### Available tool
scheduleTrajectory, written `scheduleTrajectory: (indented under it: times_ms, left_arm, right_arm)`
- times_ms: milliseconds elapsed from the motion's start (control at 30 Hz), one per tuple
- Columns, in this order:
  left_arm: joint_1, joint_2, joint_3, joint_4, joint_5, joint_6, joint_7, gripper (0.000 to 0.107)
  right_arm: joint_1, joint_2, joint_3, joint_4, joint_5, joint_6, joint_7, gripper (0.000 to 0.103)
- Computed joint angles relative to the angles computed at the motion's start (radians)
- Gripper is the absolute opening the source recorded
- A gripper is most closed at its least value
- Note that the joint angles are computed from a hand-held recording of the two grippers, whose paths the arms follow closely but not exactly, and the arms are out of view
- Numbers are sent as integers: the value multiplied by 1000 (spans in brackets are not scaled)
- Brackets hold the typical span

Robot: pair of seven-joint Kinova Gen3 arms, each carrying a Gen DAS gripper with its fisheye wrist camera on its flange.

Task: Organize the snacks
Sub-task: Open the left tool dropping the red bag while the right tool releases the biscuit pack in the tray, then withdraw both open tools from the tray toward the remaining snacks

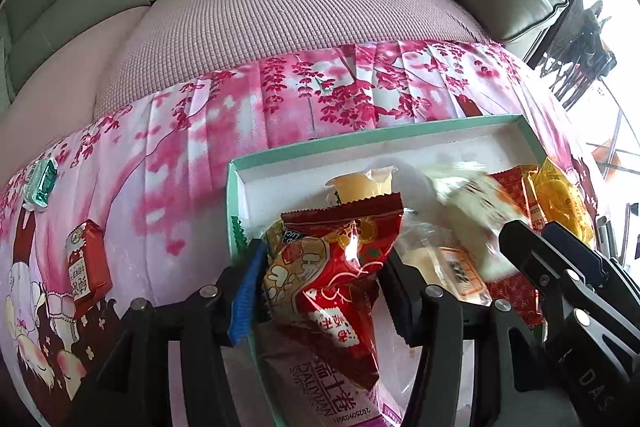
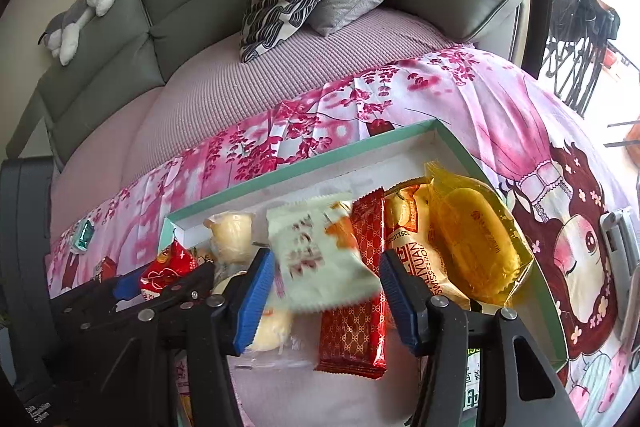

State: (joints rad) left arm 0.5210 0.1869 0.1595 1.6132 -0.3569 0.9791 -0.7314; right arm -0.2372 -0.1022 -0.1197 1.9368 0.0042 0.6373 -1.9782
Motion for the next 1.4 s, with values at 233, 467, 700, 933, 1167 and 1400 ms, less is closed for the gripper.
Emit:
scheduleTrajectory:
  times_ms: [233,467,700,933,1167,1400]
  left_arm:
    - [2,-37,8,14,-10,0,22,67]
    - [-8,-94,26,57,-20,-5,71,69]
    - [-22,-126,52,63,-38,36,123,69]
    - [-17,-126,61,61,-82,114,225,70]
    - [-23,-146,69,86,-93,135,286,70]
    - [-35,-164,81,117,-94,134,314,70]
  right_arm:
    - [1,-15,-5,-6,16,19,-14,58]
    - [6,-23,-17,-13,45,45,-50,58]
    - [5,-49,-46,-8,112,88,-125,58]
    - [-3,-69,-62,7,145,126,-165,58]
    - [-18,-58,-66,9,160,146,-176,58]
    - [-28,-48,-65,10,154,151,-182,66]
